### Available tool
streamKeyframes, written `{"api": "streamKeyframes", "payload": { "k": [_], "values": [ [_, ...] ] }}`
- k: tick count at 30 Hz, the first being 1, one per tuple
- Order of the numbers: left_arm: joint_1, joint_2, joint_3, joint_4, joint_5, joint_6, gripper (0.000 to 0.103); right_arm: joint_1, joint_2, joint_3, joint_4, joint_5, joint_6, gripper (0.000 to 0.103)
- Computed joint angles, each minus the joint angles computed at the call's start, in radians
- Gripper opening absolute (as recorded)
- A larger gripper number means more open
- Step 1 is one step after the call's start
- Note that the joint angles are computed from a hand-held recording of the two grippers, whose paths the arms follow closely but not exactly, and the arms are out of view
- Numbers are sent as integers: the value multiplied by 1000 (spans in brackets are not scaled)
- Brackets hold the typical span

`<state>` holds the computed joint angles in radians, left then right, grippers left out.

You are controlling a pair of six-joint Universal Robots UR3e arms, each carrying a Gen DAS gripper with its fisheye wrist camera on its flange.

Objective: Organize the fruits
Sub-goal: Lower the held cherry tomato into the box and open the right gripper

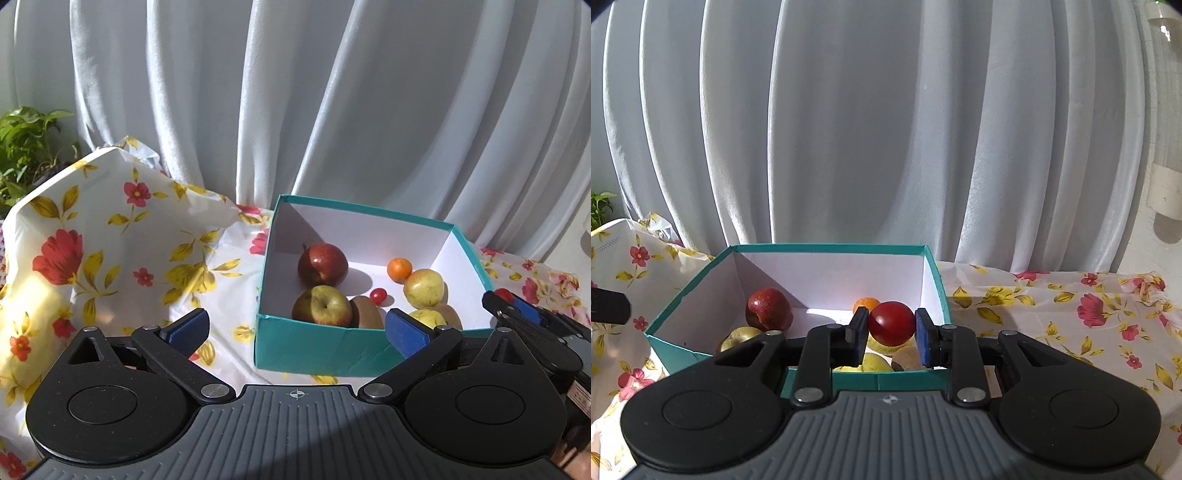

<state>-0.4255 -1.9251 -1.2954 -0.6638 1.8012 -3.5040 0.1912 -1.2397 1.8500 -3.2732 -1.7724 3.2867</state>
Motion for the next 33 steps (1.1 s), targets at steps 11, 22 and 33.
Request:
{"api": "streamKeyframes", "payload": {
  "k": [11, 22, 33],
  "values": [
    [17, 18, -37, -14, 33, -34, 103, -8, 177, -151, 53, 16, -22, 26],
    [14, -1, -12, -32, 41, -29, 103, -7, 206, -212, 120, 21, -12, 26],
    [15, -13, 1, -39, 38, -20, 103, -7, 208, -209, 110, 21, -19, 28]
  ]
}}
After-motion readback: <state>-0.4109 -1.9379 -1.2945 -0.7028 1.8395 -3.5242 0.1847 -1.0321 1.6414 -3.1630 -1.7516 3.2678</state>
